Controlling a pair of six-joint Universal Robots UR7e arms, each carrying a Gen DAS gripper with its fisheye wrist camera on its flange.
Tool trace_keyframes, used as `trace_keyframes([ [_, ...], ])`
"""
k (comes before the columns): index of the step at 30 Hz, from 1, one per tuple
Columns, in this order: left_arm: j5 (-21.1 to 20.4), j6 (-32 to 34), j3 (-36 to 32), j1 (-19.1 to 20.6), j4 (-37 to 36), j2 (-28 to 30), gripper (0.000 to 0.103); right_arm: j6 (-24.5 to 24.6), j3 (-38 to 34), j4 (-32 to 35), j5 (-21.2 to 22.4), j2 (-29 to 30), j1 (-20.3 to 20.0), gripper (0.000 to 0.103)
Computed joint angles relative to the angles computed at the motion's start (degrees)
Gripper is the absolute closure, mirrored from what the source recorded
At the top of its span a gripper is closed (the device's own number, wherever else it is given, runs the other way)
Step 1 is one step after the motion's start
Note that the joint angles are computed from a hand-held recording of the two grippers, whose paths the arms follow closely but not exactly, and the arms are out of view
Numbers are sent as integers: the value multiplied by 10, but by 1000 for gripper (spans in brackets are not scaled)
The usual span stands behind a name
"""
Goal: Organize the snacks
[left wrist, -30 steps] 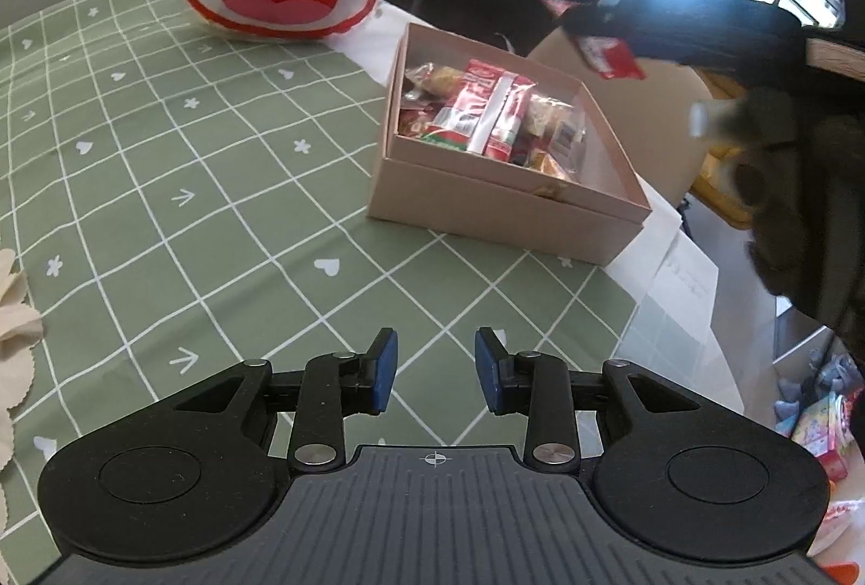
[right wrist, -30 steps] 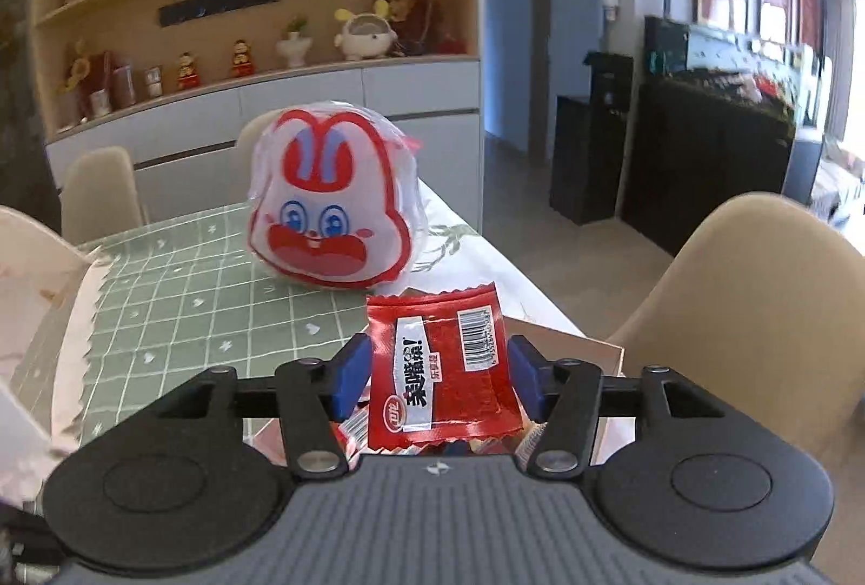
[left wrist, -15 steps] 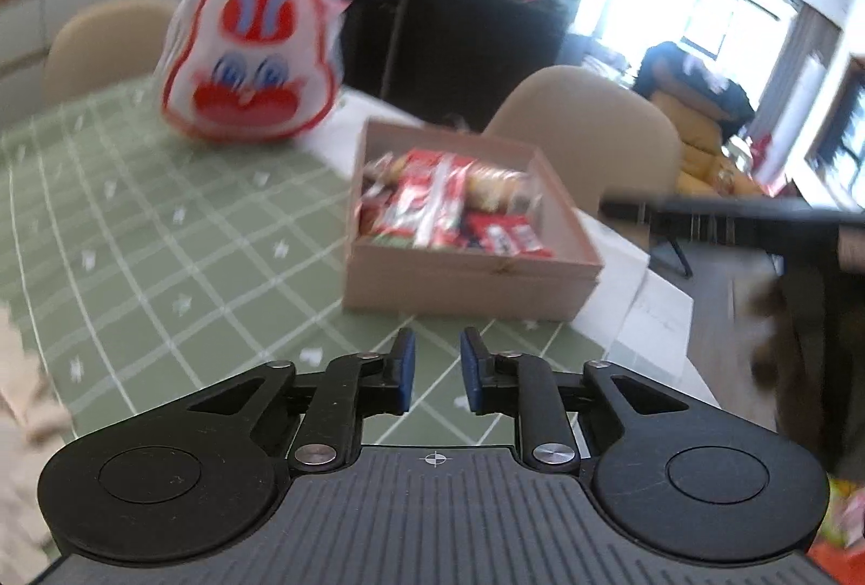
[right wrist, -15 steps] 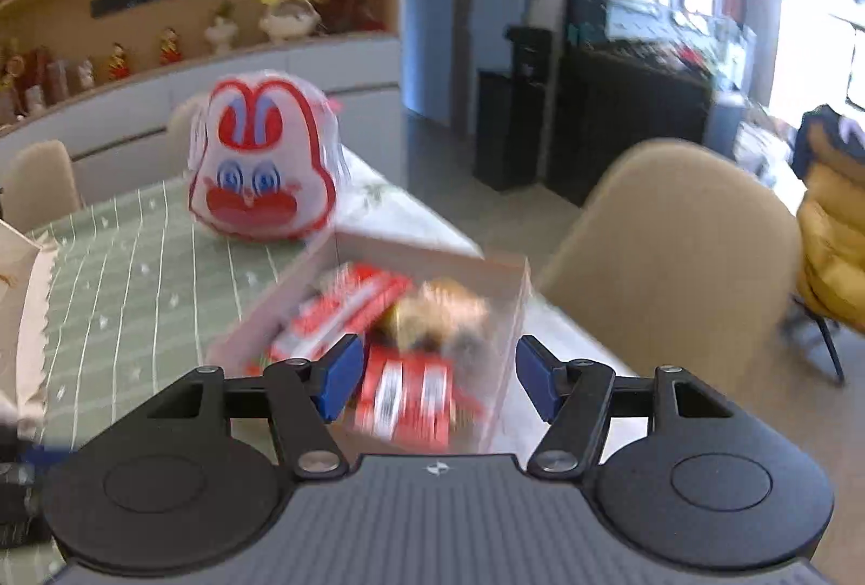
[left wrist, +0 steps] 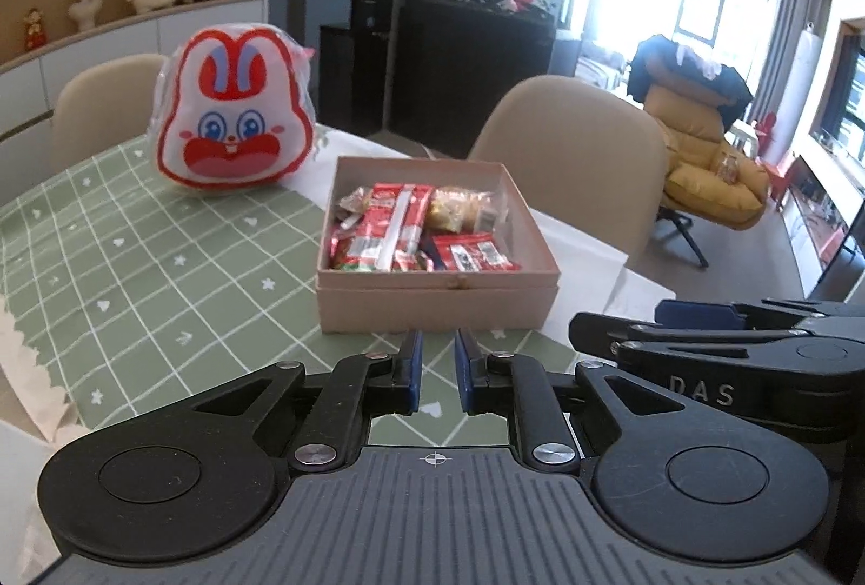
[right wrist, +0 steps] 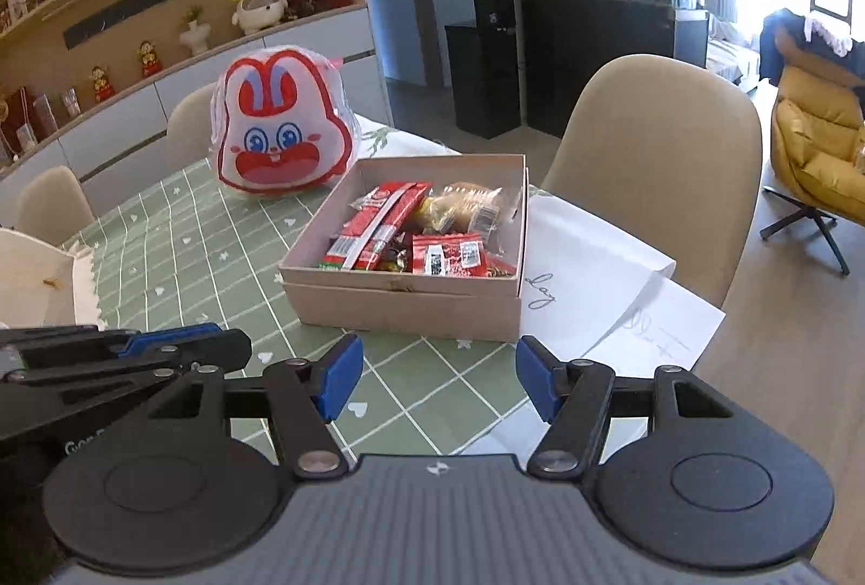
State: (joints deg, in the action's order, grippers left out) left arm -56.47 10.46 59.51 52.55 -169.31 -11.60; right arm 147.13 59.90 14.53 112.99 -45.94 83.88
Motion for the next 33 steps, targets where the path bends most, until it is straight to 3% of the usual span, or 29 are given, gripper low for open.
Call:
trace_keyframes([
  [7, 16, 8, 0, -5, -3, 2, 86, 3, 0, 9, -12, -3, 0, 40],
  [33, 18, -19, 1, -6, 52, -5, 86, 14, -8, 36, -5, 4, -1, 40],
])
